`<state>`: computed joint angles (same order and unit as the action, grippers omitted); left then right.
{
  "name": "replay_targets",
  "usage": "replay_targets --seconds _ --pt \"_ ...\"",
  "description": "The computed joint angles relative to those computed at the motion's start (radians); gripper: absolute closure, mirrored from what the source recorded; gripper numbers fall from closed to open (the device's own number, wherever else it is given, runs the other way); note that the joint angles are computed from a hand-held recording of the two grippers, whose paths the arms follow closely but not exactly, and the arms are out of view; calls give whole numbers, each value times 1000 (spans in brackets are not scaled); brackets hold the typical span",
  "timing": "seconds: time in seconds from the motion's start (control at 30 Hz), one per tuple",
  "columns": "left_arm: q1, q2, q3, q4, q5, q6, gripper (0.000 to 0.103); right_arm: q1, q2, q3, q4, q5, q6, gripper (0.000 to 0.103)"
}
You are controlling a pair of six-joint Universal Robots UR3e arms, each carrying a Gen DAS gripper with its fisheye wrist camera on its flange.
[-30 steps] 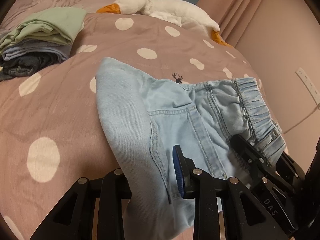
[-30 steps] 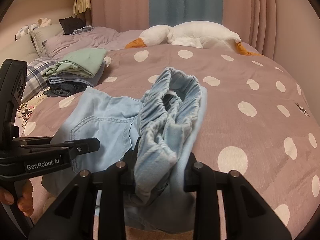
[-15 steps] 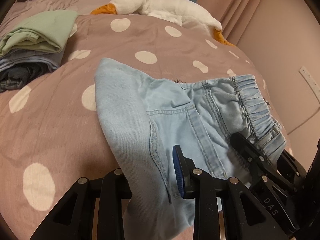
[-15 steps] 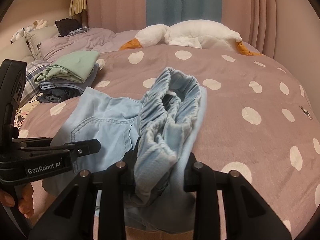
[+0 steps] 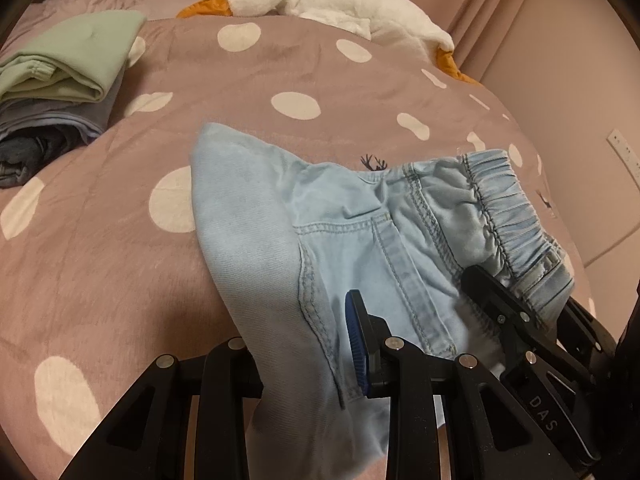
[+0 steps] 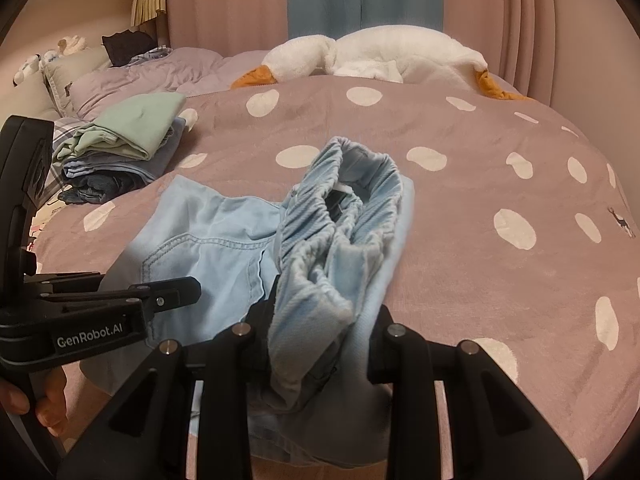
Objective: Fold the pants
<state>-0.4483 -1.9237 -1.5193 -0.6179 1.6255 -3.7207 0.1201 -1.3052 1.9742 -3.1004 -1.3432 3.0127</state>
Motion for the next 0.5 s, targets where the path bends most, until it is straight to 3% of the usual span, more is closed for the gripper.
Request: replay_targets --seconds 0.5 --pt "3 -21 27 -32 12 7 74 -7 34 -26 29 4 7 72"
